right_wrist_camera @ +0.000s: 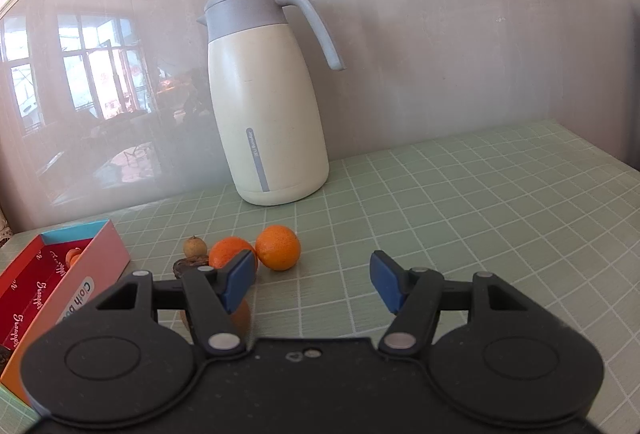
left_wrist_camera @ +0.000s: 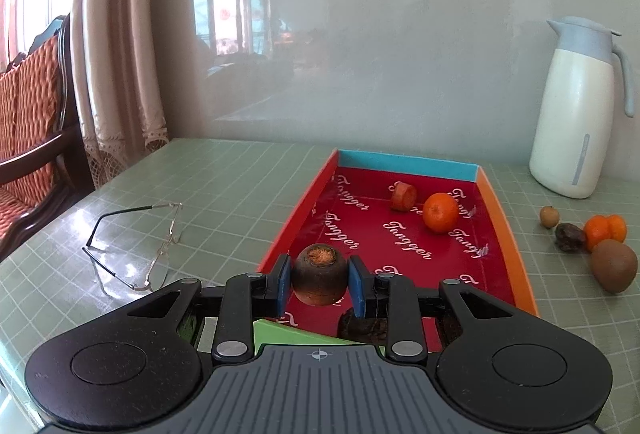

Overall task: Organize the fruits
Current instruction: 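Carry the dark brown fruit with the left gripper into the red box and release, then reach the right gripper to the brown kiwi and close on it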

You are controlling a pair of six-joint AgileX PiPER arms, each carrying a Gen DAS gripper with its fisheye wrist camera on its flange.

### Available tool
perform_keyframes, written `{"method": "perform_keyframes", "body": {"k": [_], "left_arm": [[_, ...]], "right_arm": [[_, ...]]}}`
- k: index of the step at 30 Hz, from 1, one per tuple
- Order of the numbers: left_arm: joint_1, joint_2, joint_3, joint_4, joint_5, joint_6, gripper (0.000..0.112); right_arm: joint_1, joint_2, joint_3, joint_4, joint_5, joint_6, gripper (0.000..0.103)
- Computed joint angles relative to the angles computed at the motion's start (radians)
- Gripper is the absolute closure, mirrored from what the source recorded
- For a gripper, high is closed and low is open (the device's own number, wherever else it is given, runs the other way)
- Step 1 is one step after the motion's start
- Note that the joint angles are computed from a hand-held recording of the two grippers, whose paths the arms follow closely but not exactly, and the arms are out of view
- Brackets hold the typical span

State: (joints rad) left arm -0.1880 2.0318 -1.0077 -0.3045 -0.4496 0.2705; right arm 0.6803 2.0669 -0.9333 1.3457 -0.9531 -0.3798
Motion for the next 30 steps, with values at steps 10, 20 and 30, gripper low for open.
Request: {"method": "perform_keyframes", "body": {"k": [10,20,30], "left_arm": [[-0.028,-0.001,0.015,-0.088,-0.042,0.054,0.044],[-0.049,-0.016,0.055,-0.060,-0.109,0.032,0.032],[-0.055,-0.061,0.135,-0.044,-0.173,0.001,0.032]], "right_arm": [[-0.004,-0.023,0.045,-0.013,-0.015,0.037,0.039],[-0.002,-0.032,0.062,-0.016,-0.020,0.049,0.039],[0.001,-0.029,0.056,-0.029,-0.011,0.048,0.038]]}}
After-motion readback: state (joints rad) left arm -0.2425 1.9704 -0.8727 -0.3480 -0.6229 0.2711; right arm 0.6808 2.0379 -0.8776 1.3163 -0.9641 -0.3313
